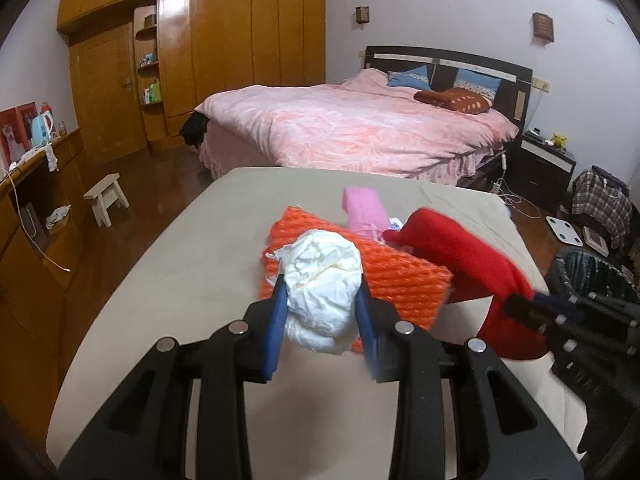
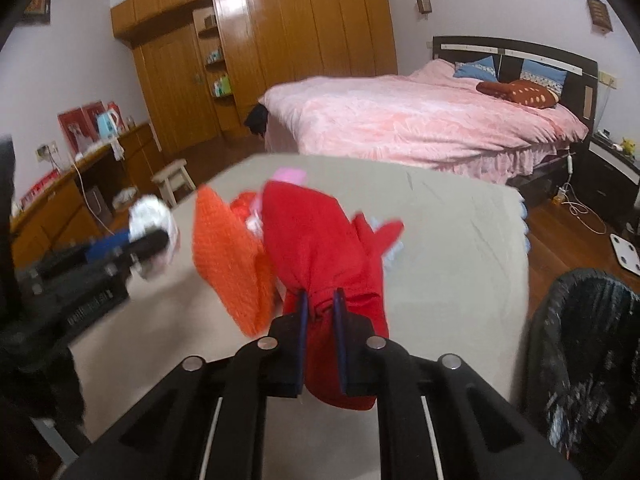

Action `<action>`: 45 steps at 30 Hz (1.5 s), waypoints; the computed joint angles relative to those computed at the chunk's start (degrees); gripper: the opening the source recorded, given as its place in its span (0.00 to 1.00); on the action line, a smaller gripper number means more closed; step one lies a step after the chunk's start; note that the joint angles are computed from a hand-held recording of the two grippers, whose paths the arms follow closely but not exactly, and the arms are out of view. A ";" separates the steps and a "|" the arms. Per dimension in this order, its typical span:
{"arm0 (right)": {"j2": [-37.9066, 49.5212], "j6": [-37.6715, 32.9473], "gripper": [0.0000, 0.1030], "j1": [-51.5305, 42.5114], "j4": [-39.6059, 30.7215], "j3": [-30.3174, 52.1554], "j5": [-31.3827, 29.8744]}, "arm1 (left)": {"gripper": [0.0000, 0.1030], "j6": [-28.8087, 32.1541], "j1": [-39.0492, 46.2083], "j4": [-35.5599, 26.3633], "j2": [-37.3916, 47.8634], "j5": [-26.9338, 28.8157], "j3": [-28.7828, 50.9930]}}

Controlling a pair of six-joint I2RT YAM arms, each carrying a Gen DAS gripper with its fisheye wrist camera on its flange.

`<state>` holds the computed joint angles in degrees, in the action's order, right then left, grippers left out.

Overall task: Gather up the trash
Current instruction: 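Grasp the red rubber glove with the right tool while the left tool holds the tissue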

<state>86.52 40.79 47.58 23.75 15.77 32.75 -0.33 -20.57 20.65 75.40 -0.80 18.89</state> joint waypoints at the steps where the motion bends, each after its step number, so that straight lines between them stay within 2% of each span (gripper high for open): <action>1: 1.13 0.50 0.17 0.16 -0.39 0.07 -0.09 | 0.31 -0.01 -0.69 0.19 0.22 -0.35 -0.26; 2: 1.72 1.13 0.17 0.36 -0.75 -0.09 -0.11 | 0.31 0.03 -0.99 0.42 0.49 -0.52 -0.43; 3: 2.31 1.82 0.22 0.66 -0.73 -0.34 -0.13 | 0.31 0.05 -1.35 0.69 0.96 -0.71 -0.58; 4: 2.72 2.63 0.31 1.42 -0.85 -0.42 0.31 | 0.31 -0.01 -1.50 0.93 1.44 -0.74 -0.62; 7: 2.12 3.03 0.49 2.08 -0.41 -1.08 2.00 | 0.31 0.03 -1.42 1.54 2.56 -0.76 -0.50; 12: 2.65 -0.16 0.52 -1.47 2.51 -0.16 0.02 | 0.31 0.40 -0.55 2.54 4.15 -0.77 0.21; 14: 4.89 -1.86 0.48 -3.60 3.68 1.08 -2.32 | 0.31 0.62 -0.04 2.80 4.15 -0.58 0.01; 16: 7.18 -2.99 0.26 -4.56 5.04 1.76 -4.46 | 0.31 0.76 0.19 2.97 4.66 -0.54 0.24; 17: 8.23 -3.86 0.20 -5.27 6.03 1.93 -6.26 | 0.31 0.88 0.35 2.99 4.76 -0.43 0.23; 18: 8.79 -4.29 0.07 -5.44 6.06 2.29 -7.08 | 0.31 0.92 0.40 2.98 4.80 -0.40 0.20; 19: 8.95 -4.54 0.05 -5.30 6.22 2.32 -7.57 | 0.31 0.99 0.49 2.91 4.73 -0.40 0.15; 22: 5.11 -4.04 0.03 -3.54 6.77 0.31 -6.28 | 0.31 1.09 0.51 2.86 4.18 -0.30 -0.11; 26: -3.87 -3.68 0.03 -1.50 2.70 -1.84 -3.99 | 0.31 0.94 -0.15 1.54 1.67 -0.23 -0.46; 39: -37.47 -0.05 0.03 5.72 -25.45 -2.84 7.32 | 0.31 -2.16 -7.56 -9.29 -11.43 -3.32 -0.91; 43: -44.93 0.60 0.03 7.19 -32.95 -2.98 10.01 | 0.31 -3.27 -11.77 -11.76 -14.31 -5.73 -0.46; 45: -45.09 1.59 0.03 7.44 -34.62 -3.00 10.29 | 0.31 -4.01 -12.87 -12.41 -14.75 -5.76 -0.37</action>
<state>41.42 42.39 55.02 -10.88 12.76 43.04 -4.34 -33.44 8.24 60.65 -6.56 18.52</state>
